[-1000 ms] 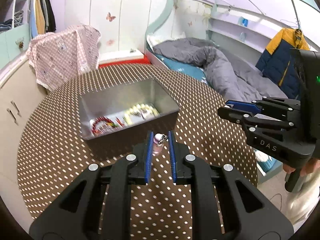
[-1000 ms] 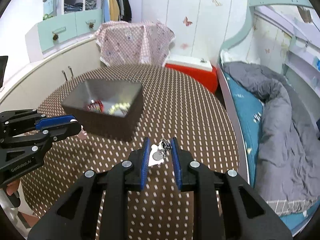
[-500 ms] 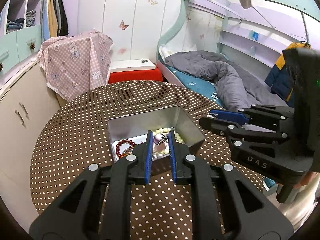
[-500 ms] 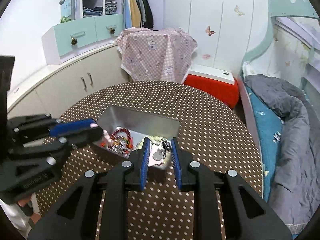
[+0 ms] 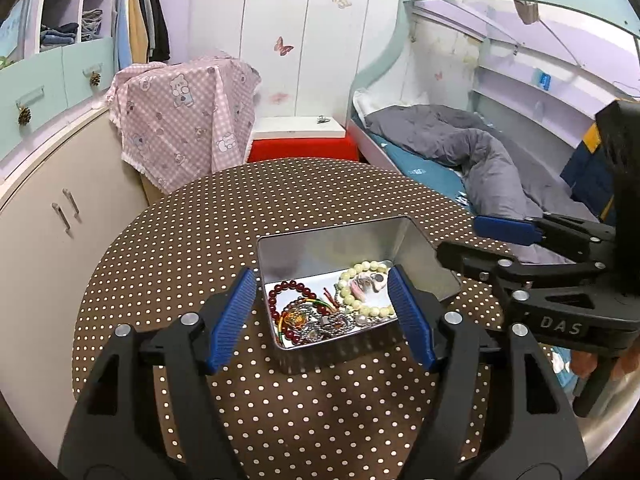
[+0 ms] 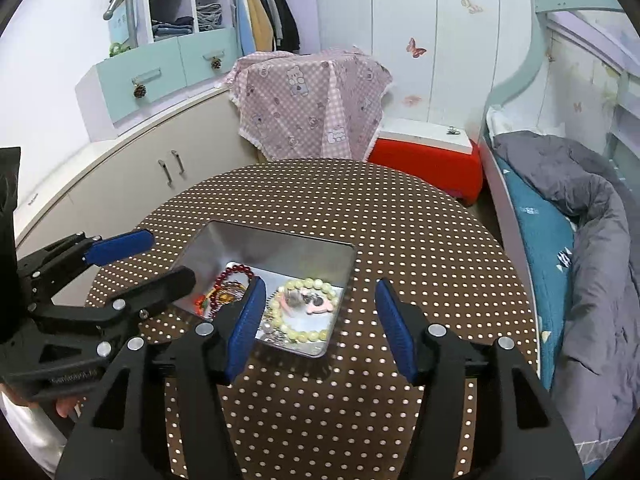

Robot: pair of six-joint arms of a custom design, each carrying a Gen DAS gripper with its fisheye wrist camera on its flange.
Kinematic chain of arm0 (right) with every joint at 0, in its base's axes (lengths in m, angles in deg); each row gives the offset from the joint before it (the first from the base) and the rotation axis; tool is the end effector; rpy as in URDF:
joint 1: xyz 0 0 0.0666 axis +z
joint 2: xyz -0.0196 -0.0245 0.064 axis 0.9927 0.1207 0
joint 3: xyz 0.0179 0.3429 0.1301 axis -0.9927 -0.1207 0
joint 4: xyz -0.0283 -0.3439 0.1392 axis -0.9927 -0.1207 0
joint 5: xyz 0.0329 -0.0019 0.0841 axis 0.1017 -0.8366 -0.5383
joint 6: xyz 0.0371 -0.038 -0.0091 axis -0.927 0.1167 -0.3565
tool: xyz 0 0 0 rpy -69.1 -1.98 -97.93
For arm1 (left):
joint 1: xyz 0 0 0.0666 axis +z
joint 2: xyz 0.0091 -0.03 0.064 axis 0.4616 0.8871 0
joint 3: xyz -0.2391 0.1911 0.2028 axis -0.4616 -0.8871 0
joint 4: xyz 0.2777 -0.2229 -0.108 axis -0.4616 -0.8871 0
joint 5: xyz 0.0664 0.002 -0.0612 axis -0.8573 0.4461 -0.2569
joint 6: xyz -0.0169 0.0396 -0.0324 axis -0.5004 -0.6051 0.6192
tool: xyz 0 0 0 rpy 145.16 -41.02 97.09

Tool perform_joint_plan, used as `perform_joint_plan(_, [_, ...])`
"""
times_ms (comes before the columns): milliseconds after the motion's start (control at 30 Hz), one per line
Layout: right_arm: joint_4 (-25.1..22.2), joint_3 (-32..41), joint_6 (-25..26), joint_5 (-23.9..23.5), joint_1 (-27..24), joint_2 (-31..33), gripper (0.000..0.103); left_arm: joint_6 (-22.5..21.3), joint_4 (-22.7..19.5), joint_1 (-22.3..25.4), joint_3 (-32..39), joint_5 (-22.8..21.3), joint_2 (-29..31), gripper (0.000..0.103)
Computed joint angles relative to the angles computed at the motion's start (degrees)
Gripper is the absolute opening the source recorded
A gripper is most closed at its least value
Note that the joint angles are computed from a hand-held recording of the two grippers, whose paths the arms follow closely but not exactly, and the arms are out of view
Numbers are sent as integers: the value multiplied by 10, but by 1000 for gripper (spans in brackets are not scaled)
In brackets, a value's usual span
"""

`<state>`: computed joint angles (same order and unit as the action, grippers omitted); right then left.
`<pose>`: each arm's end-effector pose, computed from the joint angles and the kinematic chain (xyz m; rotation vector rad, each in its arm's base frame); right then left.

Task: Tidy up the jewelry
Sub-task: 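Open both grippers to release the charms into the box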

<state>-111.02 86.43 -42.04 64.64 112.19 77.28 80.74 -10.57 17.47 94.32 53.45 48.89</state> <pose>0.4055 0.2257 0.6035 -0.5024 2.3119 0.2959 0.3765 -0.0690 0.5923 0.1315 2.2763 -0.2026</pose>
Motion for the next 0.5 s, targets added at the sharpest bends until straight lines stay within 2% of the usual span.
perform_joint_plan(333, [0,-8,-1,7,2,-10,58,-2,-13,-4,0,-3,4,68])
perform_joint_plan(500, [8,-25,-3,15,6,-25,66,5,-17,-10,-2,-17,-5,76])
